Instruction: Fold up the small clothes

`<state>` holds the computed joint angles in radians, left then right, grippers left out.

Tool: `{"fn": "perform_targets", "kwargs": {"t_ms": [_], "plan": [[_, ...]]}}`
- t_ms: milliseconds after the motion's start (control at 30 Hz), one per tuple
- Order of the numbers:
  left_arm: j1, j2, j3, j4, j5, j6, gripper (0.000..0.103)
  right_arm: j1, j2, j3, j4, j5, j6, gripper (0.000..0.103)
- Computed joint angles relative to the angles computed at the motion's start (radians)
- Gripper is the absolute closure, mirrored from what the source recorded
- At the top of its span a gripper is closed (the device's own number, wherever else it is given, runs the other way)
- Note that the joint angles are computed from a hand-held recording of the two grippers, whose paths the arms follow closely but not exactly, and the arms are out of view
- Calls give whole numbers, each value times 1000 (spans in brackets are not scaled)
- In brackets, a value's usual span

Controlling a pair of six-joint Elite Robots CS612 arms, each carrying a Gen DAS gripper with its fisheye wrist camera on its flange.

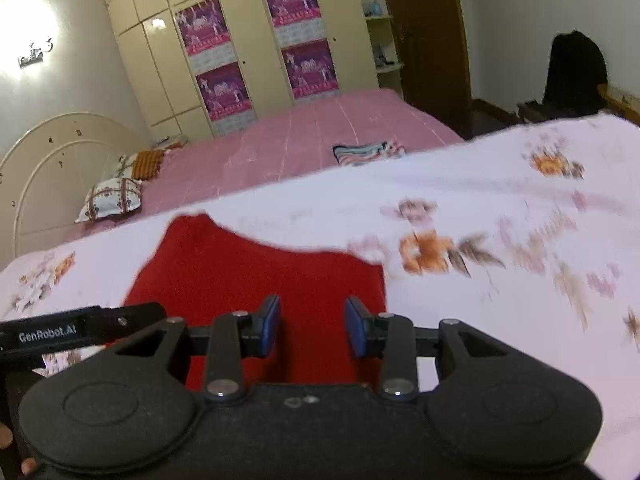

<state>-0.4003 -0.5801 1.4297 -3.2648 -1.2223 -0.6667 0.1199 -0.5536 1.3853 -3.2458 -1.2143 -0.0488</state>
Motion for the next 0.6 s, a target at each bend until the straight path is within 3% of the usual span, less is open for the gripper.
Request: {"fn": "perform_targets", "kwargs": {"t_ms": [200, 233, 300, 600], "plan": [[29, 47, -95, 166, -6, -105, 5, 27, 62, -110, 71, -74, -13, 68], [31, 55, -101, 168, -12, -113, 4, 32, 78, -130, 96, -103, -29, 68], [29, 62, -105, 153, 0, -101, 4, 26, 101, -147, 86, -86, -15, 66], [25, 62, -100, 141, 19, -58, 4, 29, 102, -130, 41, -94, -8, 65]]}}
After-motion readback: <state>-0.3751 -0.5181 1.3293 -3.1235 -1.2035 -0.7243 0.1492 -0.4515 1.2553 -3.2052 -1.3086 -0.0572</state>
